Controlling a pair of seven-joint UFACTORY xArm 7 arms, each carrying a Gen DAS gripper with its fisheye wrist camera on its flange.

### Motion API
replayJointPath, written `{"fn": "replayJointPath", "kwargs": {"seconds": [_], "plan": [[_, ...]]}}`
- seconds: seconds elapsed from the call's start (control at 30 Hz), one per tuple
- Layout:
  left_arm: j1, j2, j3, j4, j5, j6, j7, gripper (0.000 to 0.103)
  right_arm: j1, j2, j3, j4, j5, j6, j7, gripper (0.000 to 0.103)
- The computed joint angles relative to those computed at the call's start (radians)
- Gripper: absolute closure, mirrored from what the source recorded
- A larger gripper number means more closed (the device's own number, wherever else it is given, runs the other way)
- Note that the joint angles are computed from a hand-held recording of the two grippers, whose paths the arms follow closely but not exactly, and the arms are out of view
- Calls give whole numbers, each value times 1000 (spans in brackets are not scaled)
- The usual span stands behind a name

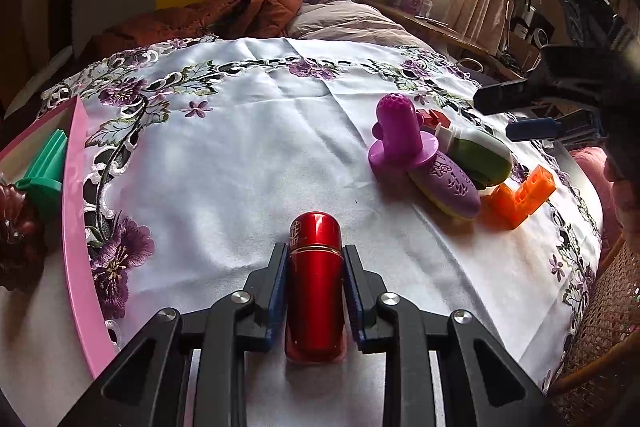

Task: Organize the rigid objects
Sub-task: 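Lift the red cylinder with the left gripper while the right gripper moves to the red brick, then grasp the red plastic brick with the right gripper while the left gripper carries the red cylinder to the tray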

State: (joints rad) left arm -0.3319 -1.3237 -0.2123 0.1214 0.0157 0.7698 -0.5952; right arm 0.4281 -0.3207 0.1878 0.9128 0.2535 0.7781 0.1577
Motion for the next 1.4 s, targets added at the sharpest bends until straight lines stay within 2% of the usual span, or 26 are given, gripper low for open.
{"fn": "replayJointPath", "kwargs": {"seconds": [0.1, 0.17, 0.23, 0.27, 0.3, 0.37, 0.47, 0.5, 0.53, 0.57, 0.63, 0.7, 0.9, 1.23, 1.4], "plan": [[0, -2, 4, -1, -3, 1, -1, 77, -3, 70, 9, 49, -38, 51, -16, 28], [-1, -6, 6, -4, -4, 0, -1, 77, -9, 95, 13, 57, -51, 47, -4, 29], [-2, -10, 8, -6, -6, 0, 0, 77, -1, 93, -17, 40, 62, 2, -46, 29], [-1, -9, 9, -6, -7, 0, -1, 77, 35, 96, -57, 37, 114, -22, -61, 30], [-1, -8, 8, -6, -7, -1, -2, 77, 30, 102, -54, 41, 124, -35, -61, 30], [1, -6, 6, -5, -9, -2, -6, 77, -15, 135, -5, 78, 51, -21, -11, 29], [1, -7, 9, -6, -11, -2, -8, 77, -16, 199, 0, 138, 45, -3, 3, 31], [1, -6, 10, -5, -12, -2, -8, 77, -18, 219, 8, 156, 13, 4, 19, 32], [2, -4, 14, -4, -12, -3, -6, 77, -17, 236, 13, 171, -8, 8, 28, 43], [3, -3, 15, -4, -13, -3, -6, 77, -15, 257, 16, 186, -12, 16, 29, 59], [3, -3, 16, -4, -14, -4, -4, 77, -14, 264, 18, 170, -16, -24, 41, 60], [4, -6, 16, -6, -15, -5, -3, 77, -13, 251, 12, 140, 30, -67, 11, 60], [9, 9, 5, 0, -13, -11, -16, 77, -12, 244, 12, 131, 16, -85, -13, 60], [17, 41, -4, 22, -5, 1, -32, 77, -4, 280, 27, 158, -76, -103, 17, 60], [19, 52, 22, 42, -16, 25, -27, 77, -3, 277, 27, 152, -126, -126, 50, 60]]}}
